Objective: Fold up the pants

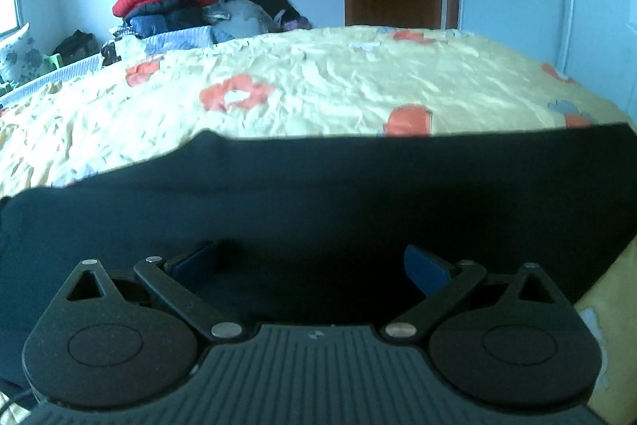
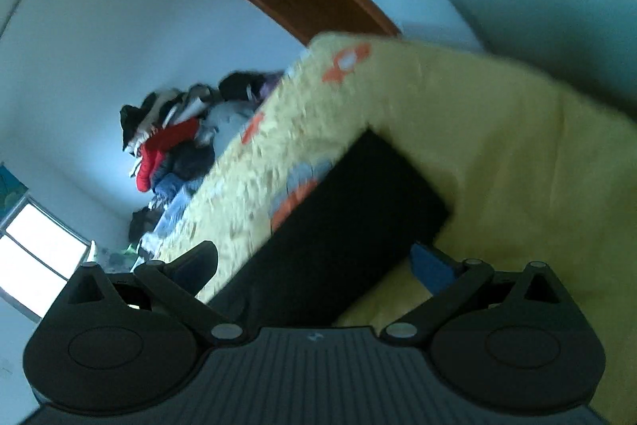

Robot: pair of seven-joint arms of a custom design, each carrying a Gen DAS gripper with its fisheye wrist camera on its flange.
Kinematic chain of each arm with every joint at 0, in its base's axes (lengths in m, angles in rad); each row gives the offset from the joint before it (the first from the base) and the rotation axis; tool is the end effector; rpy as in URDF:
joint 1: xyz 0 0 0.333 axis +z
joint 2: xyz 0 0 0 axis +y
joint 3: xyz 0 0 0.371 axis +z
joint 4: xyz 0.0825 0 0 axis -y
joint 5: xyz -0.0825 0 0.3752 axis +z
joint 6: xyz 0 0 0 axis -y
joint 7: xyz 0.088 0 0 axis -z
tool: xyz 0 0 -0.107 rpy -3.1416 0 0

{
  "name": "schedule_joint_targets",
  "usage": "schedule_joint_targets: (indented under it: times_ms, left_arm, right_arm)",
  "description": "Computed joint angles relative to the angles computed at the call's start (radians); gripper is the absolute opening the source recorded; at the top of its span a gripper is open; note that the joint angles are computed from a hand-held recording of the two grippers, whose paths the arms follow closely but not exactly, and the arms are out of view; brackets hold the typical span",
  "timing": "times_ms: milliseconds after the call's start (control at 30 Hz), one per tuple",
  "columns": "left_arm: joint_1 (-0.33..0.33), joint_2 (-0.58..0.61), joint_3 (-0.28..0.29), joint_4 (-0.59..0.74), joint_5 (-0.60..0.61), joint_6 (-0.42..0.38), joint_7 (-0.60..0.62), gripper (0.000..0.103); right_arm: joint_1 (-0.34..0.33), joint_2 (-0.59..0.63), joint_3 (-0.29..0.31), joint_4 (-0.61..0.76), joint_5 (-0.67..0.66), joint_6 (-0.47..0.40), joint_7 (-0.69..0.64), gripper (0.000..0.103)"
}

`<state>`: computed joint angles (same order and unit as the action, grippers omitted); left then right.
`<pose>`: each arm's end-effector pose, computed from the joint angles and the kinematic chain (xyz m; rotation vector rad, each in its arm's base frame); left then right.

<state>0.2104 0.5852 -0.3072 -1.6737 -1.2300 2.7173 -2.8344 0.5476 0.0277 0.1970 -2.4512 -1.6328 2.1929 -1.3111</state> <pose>0.7274 0.0035 0.3563 -0.9101 2.3140 -1.1057 0.3718 0.2941 0.3524 -0.1985 2.0588 -0.5832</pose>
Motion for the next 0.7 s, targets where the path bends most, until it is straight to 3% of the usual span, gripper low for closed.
schedule_joint_targets:
  times_ms: [100,300,433,500,567,600,667,700]
  left_arm:
    - [0.017,-0.008,-0.017,-0.014,-0.048,0.006,0.072,0.103]
    - [0.002,0.003,0.01,0.001,-0.015,-0.017,0.015,0.103]
    - [0.003,0.005,0.009,0.002,-0.001,-0.021,-0.007,0.103]
    - [0.003,0.007,0.01,0.005,0.008,-0.026,-0.02,0.103]
    - [0.003,0.01,0.012,0.009,0.019,-0.033,-0.036,0.103]
    - [0.004,0.011,0.012,0.011,0.024,-0.036,-0.044,0.103]
    - [0.005,0.013,0.012,0.014,0.032,-0.04,-0.054,0.103]
    - [0.006,0.013,0.011,0.015,0.034,-0.041,-0.057,0.103]
  right_arm:
    - [-0.002,0.036,-0.005,0.03,0.005,0.006,-0.009,0.103]
    - [0.01,0.054,-0.009,0.03,-0.043,-0.073,0.121,0.103]
    - [-0.003,0.088,-0.027,0.069,-0.007,-0.095,0.026,0.103]
    - [-0.004,0.111,-0.033,0.093,0.022,-0.113,-0.028,0.089]
    - [-0.008,0.125,-0.04,0.097,0.04,-0.099,0.005,0.012]
    - [-0.008,0.133,-0.042,0.094,0.045,-0.096,0.045,0.007]
    - [0.003,0.149,-0.043,0.081,0.005,-0.122,0.139,0.006]
    - [0.007,0.151,-0.042,0.086,0.015,-0.131,0.111,0.006]
